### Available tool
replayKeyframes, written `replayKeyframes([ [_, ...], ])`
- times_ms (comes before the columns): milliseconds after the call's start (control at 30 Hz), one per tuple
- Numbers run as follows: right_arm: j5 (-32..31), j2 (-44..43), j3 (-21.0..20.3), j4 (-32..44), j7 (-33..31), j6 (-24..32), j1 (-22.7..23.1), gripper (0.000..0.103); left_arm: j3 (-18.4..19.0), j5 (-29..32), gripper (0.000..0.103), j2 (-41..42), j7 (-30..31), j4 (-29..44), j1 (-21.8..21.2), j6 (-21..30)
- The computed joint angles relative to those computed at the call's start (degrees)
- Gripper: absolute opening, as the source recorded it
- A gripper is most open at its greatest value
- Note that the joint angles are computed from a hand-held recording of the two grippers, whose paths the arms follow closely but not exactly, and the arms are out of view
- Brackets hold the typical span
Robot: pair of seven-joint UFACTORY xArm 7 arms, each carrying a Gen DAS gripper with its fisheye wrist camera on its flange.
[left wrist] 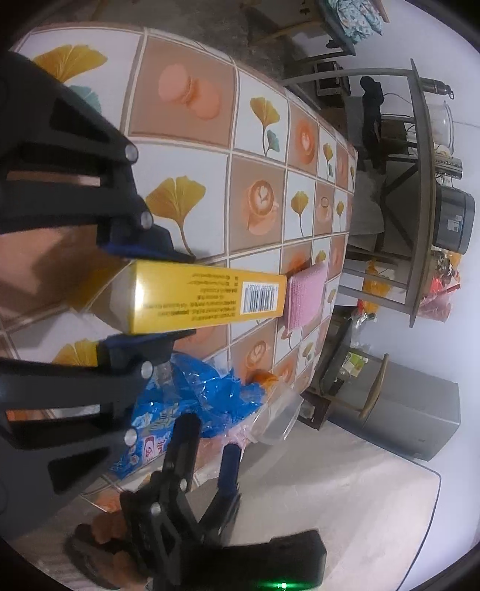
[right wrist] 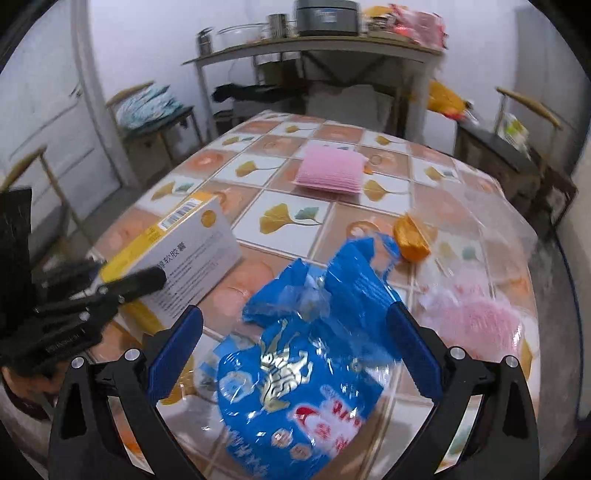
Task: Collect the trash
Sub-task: 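Grasp the yellow box with the left tool, then grasp the blue plastic bag with the right tool while the left tool holds the box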
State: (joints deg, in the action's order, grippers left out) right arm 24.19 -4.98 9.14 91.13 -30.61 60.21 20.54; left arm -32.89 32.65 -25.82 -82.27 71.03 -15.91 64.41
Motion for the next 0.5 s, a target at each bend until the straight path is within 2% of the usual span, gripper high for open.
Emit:
replayKeyframes([
  [100,1.26,2.05,-0.21,1.91,-3.72,2.74,0.04,0.097,0.06,0.0,0.028,-0.23,-0.15,-0.21,-0.11,-0.19],
  [267,3.81,5.48,-0.56,5.63,-3.14,10.84,-1.59,0.096,0.03,-0.24,0.028,-0.71,-0.35,-0.5,-0.13,-0.55],
  [500,5.59,1.9,-1.09,1.47,-2.93,15.18,-3.07,0.096,-0.29,-0.67,0.028,-1.85,-0.77,-1.41,0.32,-1.25],
])
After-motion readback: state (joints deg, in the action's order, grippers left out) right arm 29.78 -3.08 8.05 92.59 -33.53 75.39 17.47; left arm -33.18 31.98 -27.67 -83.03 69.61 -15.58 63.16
